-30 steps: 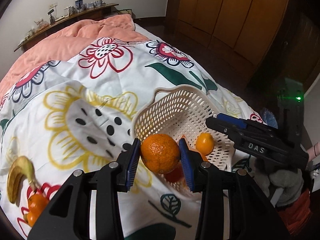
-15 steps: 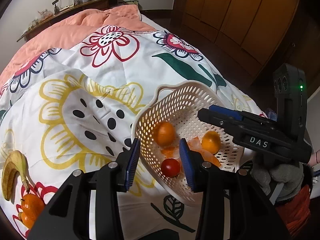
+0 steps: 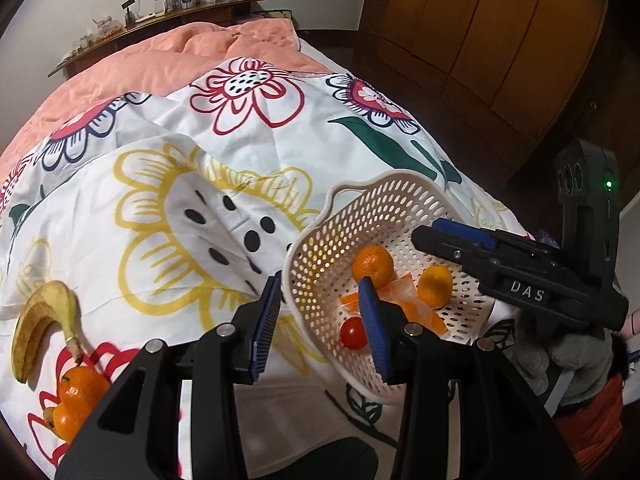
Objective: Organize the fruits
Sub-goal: 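Carry the tangerine into the white basket and open the left tool, then move the left tool back to the fruit pile toward a red tomato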
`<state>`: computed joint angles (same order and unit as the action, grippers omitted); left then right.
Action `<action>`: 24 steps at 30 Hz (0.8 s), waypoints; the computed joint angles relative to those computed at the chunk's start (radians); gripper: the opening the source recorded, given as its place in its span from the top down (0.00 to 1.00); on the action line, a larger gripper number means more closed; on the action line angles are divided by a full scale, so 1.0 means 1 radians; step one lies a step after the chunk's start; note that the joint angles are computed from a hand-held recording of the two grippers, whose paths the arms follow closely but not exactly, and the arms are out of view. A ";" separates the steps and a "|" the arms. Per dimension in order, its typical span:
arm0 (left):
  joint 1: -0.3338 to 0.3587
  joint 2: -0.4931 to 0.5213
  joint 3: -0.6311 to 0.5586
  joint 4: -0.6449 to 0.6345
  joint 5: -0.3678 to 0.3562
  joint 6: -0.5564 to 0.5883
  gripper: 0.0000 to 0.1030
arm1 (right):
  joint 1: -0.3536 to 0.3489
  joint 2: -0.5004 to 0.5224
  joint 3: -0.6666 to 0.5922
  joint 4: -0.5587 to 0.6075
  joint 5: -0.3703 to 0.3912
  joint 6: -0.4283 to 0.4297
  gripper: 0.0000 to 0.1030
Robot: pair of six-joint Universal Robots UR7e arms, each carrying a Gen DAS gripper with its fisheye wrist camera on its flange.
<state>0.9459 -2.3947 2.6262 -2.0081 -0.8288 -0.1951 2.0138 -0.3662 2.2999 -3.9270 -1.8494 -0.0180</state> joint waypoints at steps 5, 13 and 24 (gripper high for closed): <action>-0.007 -0.068 -0.015 0.070 0.015 -0.020 0.59 | 0.015 -0.003 -0.001 0.012 -0.016 0.020 0.56; -0.081 -0.218 -0.048 0.267 0.064 -0.096 0.59 | 0.072 -0.006 -0.012 0.037 -0.053 0.044 0.56; -0.096 -0.360 -0.143 0.477 0.138 -0.178 0.59 | 0.203 -0.017 -0.037 0.101 -0.090 0.091 0.49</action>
<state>0.8496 -2.7545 2.4832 -1.5306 -0.6907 -0.3728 2.2173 -0.3831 2.2627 -3.8264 -1.9392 0.0731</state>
